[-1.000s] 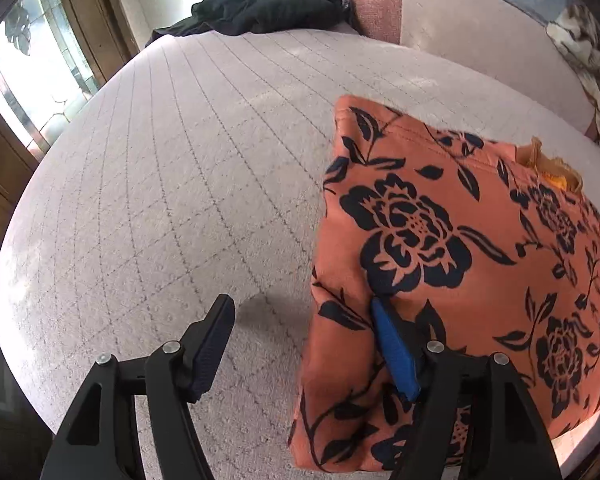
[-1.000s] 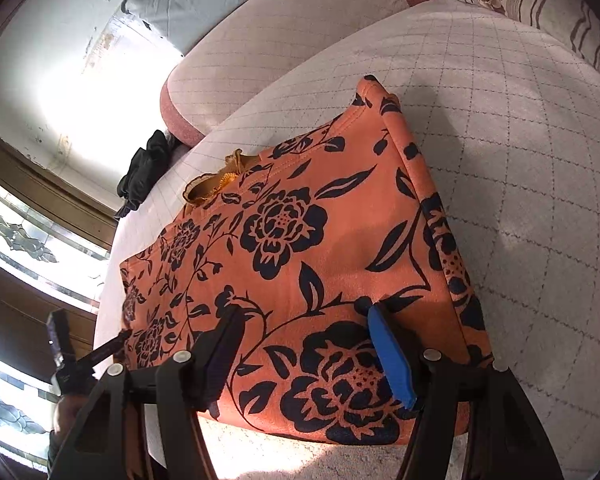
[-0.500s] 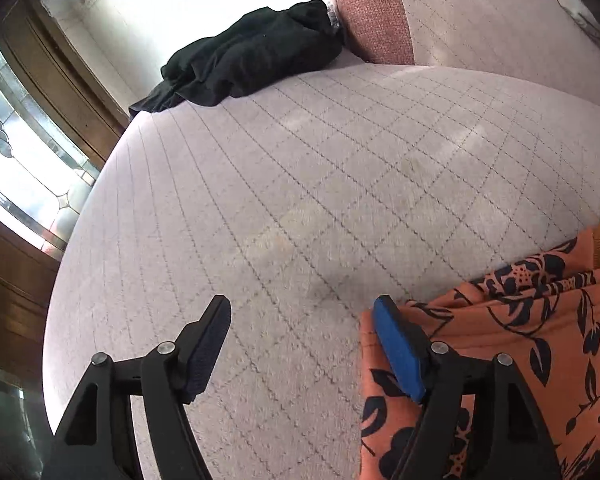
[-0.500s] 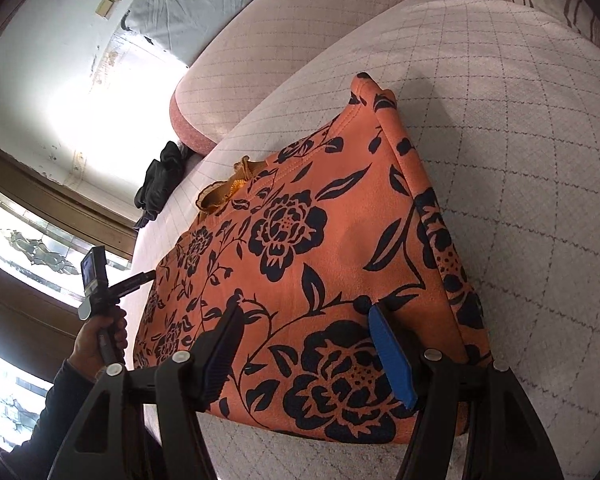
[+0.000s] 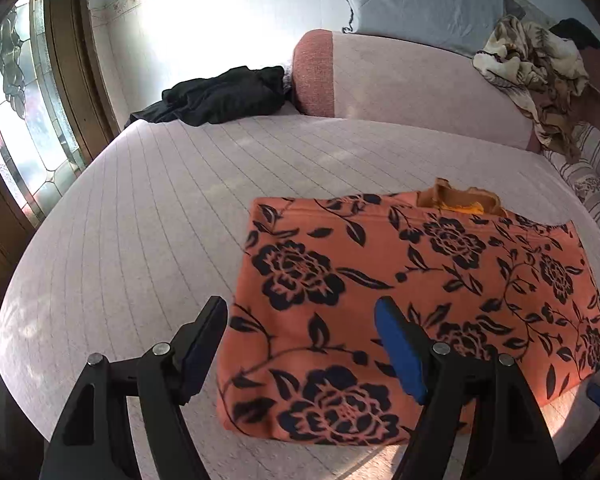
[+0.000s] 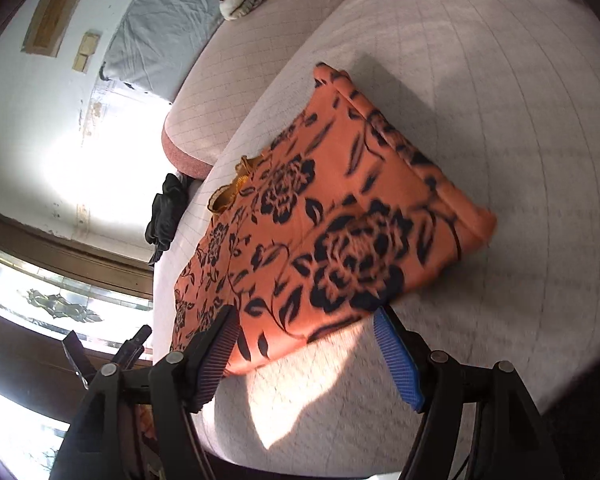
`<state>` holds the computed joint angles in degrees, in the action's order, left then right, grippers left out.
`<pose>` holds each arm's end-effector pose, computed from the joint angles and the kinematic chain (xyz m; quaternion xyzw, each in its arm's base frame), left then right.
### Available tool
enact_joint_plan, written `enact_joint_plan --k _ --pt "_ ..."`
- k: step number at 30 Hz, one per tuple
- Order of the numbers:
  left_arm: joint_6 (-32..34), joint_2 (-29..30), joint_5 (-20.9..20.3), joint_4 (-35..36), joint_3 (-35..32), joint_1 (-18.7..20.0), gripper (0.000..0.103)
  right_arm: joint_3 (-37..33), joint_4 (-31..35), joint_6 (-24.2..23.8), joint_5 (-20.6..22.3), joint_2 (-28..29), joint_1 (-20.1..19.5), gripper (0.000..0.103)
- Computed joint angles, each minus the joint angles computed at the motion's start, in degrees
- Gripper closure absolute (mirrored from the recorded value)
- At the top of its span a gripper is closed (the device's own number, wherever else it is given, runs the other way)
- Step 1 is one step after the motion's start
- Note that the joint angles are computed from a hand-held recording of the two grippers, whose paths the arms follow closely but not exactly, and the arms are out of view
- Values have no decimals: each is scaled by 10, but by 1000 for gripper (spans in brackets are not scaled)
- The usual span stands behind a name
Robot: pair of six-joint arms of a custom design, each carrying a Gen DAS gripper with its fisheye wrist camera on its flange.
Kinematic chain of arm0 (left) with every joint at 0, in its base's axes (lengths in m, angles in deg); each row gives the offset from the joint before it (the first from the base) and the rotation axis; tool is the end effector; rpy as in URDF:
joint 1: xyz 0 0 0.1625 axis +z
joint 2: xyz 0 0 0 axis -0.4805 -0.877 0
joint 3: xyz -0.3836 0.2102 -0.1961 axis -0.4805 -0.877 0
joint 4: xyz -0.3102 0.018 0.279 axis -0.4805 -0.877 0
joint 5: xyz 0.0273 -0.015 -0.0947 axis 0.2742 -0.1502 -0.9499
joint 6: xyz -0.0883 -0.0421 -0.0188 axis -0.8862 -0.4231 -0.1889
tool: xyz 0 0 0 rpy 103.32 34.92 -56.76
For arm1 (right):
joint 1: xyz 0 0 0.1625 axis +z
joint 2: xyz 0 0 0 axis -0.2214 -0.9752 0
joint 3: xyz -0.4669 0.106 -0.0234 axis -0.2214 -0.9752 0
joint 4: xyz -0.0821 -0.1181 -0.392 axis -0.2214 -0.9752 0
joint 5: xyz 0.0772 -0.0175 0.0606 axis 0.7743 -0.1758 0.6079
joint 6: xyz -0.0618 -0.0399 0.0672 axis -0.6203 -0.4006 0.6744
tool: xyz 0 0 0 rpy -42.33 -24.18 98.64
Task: Fold small clothes
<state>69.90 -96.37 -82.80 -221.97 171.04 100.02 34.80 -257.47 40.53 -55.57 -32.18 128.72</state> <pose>-0.0039 -0.6446 0.4296 0.1666 0.8659 -0.3071 0.3581 0.3411 -0.4883 -0.0083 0.1903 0.9096 -0.3691 0.0122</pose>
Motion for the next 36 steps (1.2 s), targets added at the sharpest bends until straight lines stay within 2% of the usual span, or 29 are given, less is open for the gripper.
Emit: enact_joint_plan --k 1,3,6,8,22,26,28,30,32,35,36 --pt "-16 -1 -2 10 12 -3 26 7 -5 22 3 5 -3 30" --pt "-22 5 -12 25 25 -3 26 19 -65 45 18 15 -14 30" --pt "-32 20 8 34 29 -13 26 13 -99 56 -15 12 -23 30" --pt "-45 20 10 38 31 -18 26 10 -119 80 -11 13 -37 29" --pt "-64 35 19 60 11 -20 26 -17 -98 28 -54 9 -33 31" --pt "-65 41 22 65 8 -18 26 -21 -90 31 -53 11 -39 31" --pt "-68 43 23 69 7 -17 26 -23 -82 27 -59 10 -40 37" --pt "-72 41 22 72 6 -18 26 -22 -68 29 -63 7 -41 52" --pt "-73 32 11 61 11 -22 26 -18 -62 29 -64 4 -44 57" --pt "-53 25 7 18 26 -28 26 -20 -49 25 -70 2 -43 57" --pt "-55 29 11 27 25 -26 26 -21 -45 26 -74 1 -41 57"
